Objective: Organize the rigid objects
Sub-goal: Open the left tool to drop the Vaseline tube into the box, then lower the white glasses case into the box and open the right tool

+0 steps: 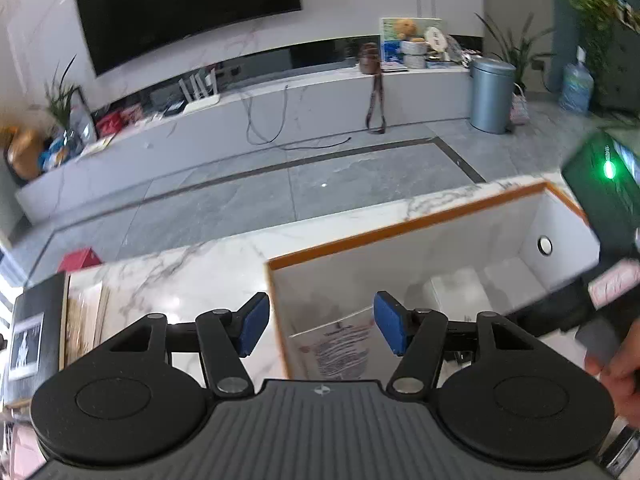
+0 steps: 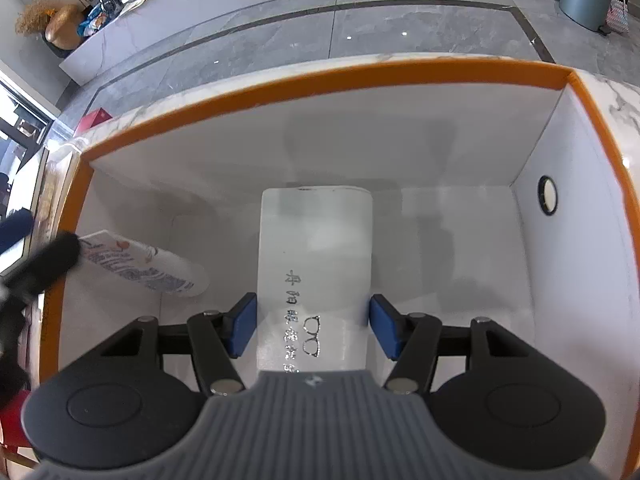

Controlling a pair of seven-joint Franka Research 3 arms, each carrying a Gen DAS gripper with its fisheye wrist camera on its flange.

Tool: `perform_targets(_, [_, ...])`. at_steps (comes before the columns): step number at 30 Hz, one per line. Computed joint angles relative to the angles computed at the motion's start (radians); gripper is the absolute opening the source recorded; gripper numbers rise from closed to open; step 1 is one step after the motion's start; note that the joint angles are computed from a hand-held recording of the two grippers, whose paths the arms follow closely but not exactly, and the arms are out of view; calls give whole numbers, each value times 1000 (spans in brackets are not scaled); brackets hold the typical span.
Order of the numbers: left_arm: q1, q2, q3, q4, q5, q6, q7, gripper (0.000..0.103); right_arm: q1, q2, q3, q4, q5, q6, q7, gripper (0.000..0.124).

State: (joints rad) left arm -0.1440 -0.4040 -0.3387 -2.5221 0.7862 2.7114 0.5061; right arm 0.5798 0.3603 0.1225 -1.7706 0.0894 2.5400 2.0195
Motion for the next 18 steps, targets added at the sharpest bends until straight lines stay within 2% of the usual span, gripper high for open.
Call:
perform_targets(4, [-36,-7,40,1,-113,-80,69,71,7,30,7,39,11,-28,2,61])
perform_targets(6, [-59,-11,73,-12,-180,-82,119,69,8,48,12,65,22,-40,-3,61])
perform_targets(9, [-87,-16,111,-43,-280,-57,187,58,23,76,11,111,16,-55,-8,61])
perform_targets(11, [-93,-17,118,-56,-324,-45,220,52,31,94,10,135,15,-53,-8,61])
perform_targets(13, [-92,-12,117,-60,-347,-40,250,41,35,110,10,158,22,-61,-6,61])
perform_targets(16, [-91,-7,120,-67,-381,-22,283,32,37,136,13,192,36,-72,-15,61])
perform_targets(18, [-91,-9,120,-77,-405,-5,293,31,36,163,17,226,43,-85,-34,61])
